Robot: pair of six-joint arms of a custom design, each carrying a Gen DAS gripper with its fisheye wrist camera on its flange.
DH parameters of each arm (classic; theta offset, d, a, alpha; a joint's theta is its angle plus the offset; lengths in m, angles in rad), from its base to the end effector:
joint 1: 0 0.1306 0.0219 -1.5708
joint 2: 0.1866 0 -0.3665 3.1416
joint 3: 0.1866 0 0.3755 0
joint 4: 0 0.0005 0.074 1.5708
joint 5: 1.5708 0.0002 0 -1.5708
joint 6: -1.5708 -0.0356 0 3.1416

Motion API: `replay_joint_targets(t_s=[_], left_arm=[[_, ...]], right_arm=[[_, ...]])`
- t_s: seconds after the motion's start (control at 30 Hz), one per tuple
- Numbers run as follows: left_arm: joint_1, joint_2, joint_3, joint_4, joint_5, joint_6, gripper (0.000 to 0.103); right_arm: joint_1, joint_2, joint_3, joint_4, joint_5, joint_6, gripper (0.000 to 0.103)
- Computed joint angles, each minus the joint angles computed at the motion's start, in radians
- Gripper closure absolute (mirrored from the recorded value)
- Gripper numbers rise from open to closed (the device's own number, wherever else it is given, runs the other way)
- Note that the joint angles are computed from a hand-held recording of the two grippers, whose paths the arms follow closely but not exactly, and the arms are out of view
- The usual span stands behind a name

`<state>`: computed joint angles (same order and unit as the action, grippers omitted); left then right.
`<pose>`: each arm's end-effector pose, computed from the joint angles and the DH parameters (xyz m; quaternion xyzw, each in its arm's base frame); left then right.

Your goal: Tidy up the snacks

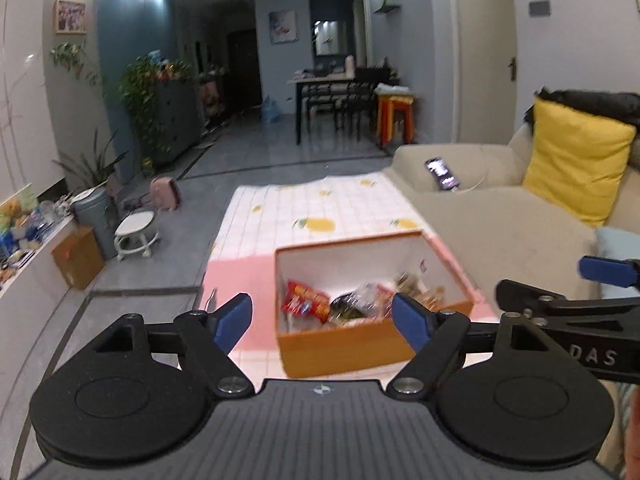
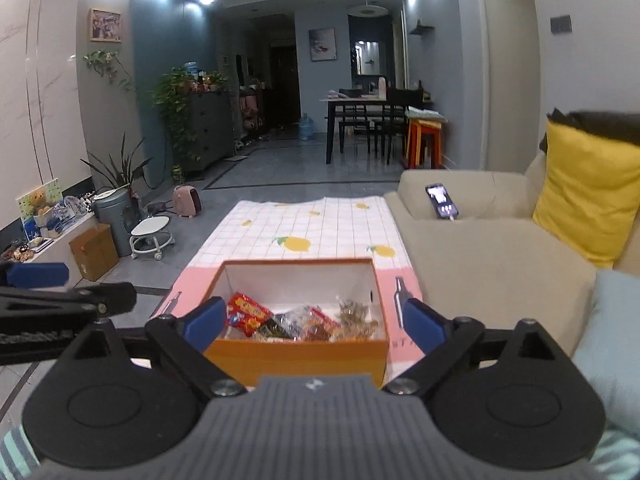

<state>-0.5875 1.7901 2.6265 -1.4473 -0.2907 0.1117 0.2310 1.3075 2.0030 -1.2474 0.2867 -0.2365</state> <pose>0.4271 -0.2728 0.6839 0.1418 0.8687 -0.0358 0.4732 0.3666 0.0754 0.6798 0.0721 0.8639 -0.0095 0.4985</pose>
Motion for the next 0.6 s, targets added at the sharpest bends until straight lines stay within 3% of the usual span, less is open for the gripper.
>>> replay_joint_targets(t_s=[0.17,0.3,0.6], left_arm=[[0.007,-0.045,-0.131,0.032,-0.015,0.045,0.010],[-0.003,-0.093,-0.243,0.057,-0.041,0.018,0.010],[-0.011,-0.077,-0.278,0.034,-0.023,0.045,0.010]], right_arm=[[0.030,-0.030,-0.110,0.069,0.104,0.099,0.011],[0.007,-0.045,-0.163,0.087,0.058,0.076,0.011],[-0.039,-0.048,-0.223,0.099,0.020,0.000,0.007]])
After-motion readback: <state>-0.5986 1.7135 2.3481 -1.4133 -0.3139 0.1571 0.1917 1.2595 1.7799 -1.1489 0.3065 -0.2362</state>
